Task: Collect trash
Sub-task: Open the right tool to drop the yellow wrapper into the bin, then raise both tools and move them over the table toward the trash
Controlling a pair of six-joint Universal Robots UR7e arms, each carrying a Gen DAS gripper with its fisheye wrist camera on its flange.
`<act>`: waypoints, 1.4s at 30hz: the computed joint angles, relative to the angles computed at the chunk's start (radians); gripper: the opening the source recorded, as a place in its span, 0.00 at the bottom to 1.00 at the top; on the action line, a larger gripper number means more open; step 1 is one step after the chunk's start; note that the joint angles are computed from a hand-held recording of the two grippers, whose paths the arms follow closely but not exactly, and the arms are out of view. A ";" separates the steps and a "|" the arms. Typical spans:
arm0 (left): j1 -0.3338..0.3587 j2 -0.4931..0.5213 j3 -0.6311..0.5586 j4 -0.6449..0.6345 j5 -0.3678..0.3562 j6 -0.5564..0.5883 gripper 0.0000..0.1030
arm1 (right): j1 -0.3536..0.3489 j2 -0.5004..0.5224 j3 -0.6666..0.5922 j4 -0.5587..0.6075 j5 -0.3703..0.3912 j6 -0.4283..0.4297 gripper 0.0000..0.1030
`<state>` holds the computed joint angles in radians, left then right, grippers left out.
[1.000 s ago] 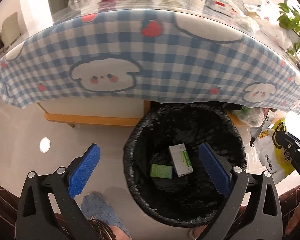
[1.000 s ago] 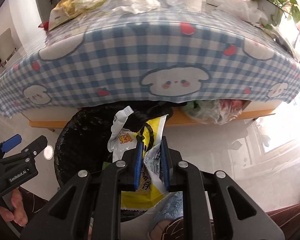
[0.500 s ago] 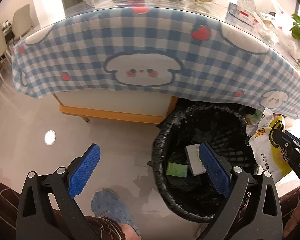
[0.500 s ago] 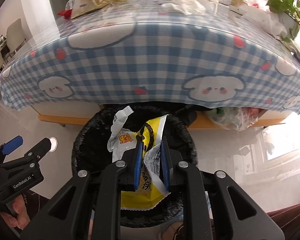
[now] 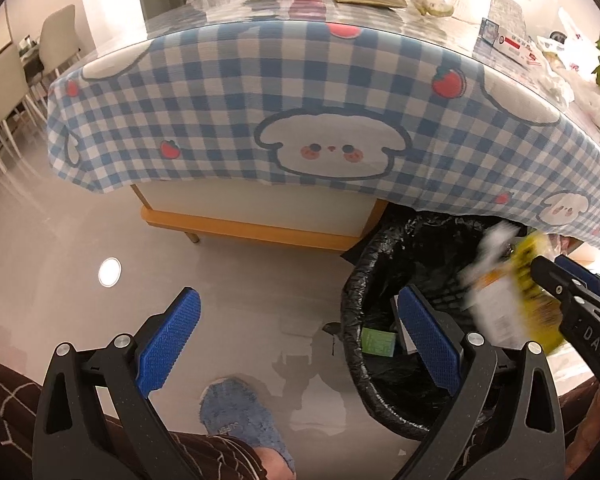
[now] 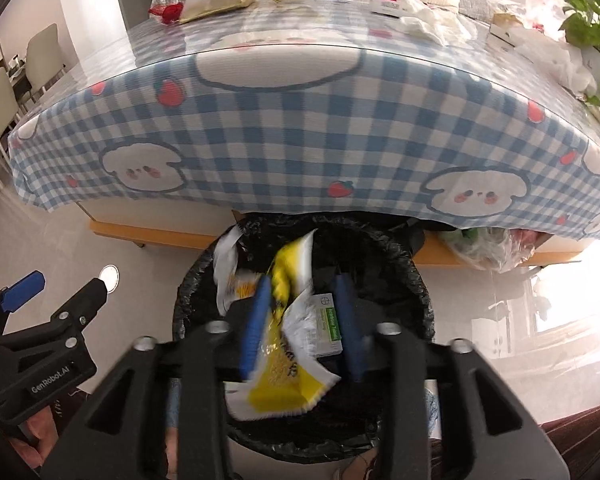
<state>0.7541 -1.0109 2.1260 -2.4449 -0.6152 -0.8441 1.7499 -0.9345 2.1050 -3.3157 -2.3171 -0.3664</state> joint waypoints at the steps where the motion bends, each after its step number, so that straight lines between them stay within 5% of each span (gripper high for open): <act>1: 0.000 -0.001 0.000 0.001 0.001 0.000 0.94 | 0.003 0.004 0.000 -0.008 -0.005 -0.006 0.41; 10: -0.005 0.008 -0.008 -0.002 -0.006 0.011 0.94 | -0.002 0.001 0.005 -0.017 -0.028 -0.011 0.78; 15: -0.008 0.019 -0.020 -0.001 -0.015 0.025 0.94 | -0.007 -0.007 0.010 -0.065 -0.068 -0.034 0.90; 31: -0.054 0.030 -0.071 0.018 -0.017 0.064 0.94 | -0.014 -0.116 0.002 -0.035 -0.056 0.016 0.92; 42: -0.064 -0.009 -0.107 0.037 -0.026 0.085 0.94 | 0.016 -0.139 -0.036 -0.048 -0.044 -0.030 0.92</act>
<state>0.6904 -1.0199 2.0187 -2.4079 -0.6416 -0.7593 1.7663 -1.0738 2.0686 -3.3641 -2.3614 -0.3966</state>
